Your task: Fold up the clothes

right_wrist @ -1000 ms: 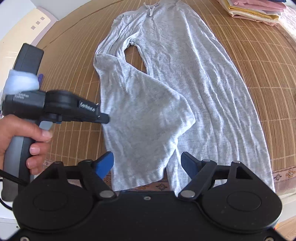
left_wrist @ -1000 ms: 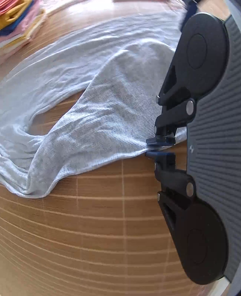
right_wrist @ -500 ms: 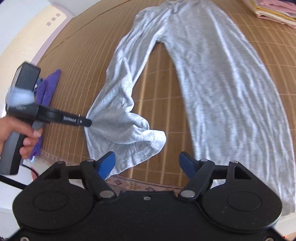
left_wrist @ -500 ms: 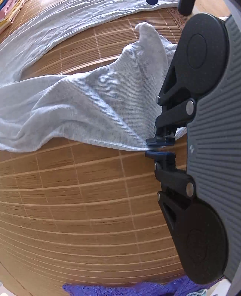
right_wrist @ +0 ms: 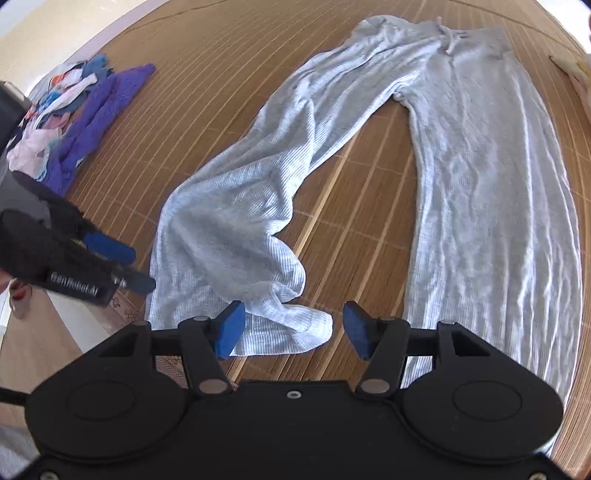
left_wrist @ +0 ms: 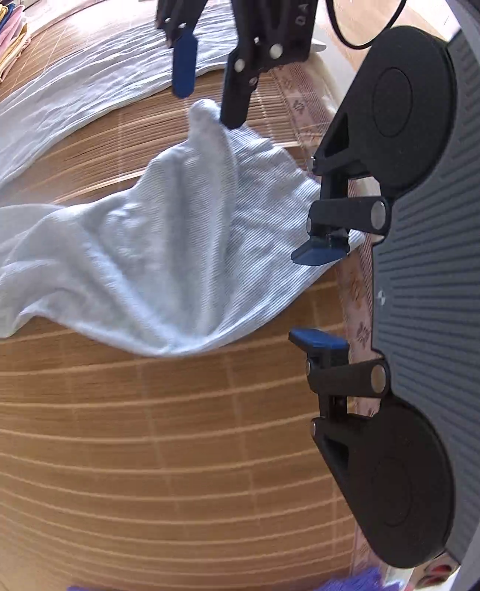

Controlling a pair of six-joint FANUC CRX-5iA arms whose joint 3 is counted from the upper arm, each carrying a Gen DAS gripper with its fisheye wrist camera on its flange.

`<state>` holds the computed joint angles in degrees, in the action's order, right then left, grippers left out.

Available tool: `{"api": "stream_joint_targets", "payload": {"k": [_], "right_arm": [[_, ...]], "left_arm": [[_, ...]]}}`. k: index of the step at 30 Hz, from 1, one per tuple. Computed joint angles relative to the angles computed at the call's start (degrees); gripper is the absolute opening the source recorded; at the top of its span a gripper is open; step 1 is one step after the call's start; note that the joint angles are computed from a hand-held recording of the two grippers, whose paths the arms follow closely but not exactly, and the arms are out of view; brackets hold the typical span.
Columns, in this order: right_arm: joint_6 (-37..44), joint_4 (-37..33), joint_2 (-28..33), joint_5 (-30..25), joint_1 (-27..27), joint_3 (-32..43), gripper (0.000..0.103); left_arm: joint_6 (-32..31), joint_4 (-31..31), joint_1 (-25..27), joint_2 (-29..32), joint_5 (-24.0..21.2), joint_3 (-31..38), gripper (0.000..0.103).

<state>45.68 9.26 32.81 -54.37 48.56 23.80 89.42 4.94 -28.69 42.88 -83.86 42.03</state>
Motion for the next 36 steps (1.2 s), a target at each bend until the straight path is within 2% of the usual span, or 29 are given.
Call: {"api": "stream_joint_targets", "payload": {"k": [1,4,7,8,9,12,17,20,24,27,30,33,36], "right_arm": [[1.09,-0.52,0.49,-0.55,-0.10,0.72,0.059],[2.70,-4.23,2.72,-4.02,-0.93,4.59,0.045],[0.12,-7.61,2.19,-4.05,-1.47,4.81,0.030],[-0.57,-9.24,1.97,-4.29,-1.67,5.02,0.013],[-1.61,-10.80,1.66,-4.25,-1.77,4.98,0.010],[-1.09,-17.39,-0.26,-1.69,-1.96,3.33,0.010],[-2.11,-20.81,-0.88,-0.66,-0.01,3.11,0.010],[-2.36,-22.30,-0.29,0.09,0.76,4.00,0.010],[-2.80,-21.28,0.94,-1.39,1.54,6.35,0.011],[-2.86,-18.07,1.98,-5.17,2.36,8.37,0.020],[-4.03,-16.56,0.72,-5.70,2.20,7.10,0.030],[-6.12,-14.93,-1.17,-4.97,1.66,4.86,0.036],[-10.99,-9.80,-2.23,-4.48,2.04,2.52,0.039]], "left_arm": [[0.14,0.01,-0.17,-0.24,0.71,-0.79,0.044],[-0.31,-2.28,-1.27,-1.68,3.39,-2.94,0.043],[-6.58,-2.92,-1.76,-2.57,3.54,-3.66,0.019],[-8.49,-2.54,-1.56,-2.61,2.99,-3.71,0.013],[-9.86,-1.88,-1.14,-2.62,2.38,-3.83,0.012],[-11.49,-1.23,0.27,-2.48,-0.03,-3.48,0.011],[-14.91,-6.75,1.09,-3.25,-3.86,-2.68,0.010],[-15.14,-6.66,2.66,-4.29,-4.90,-3.85,0.010],[-14.38,-1.74,4.67,-5.71,-3.26,-6.16,0.010],[-13.19,2.52,5.81,-6.58,-1.37,-7.91,0.011],[-11.78,5.03,5.81,-6.86,1.16,-8.84,0.011],[-11.11,6.52,5.83,-6.63,3.05,-8.54,0.012],[-10.09,8.36,6.49,-5.97,4.37,-7.38,0.012]]}}
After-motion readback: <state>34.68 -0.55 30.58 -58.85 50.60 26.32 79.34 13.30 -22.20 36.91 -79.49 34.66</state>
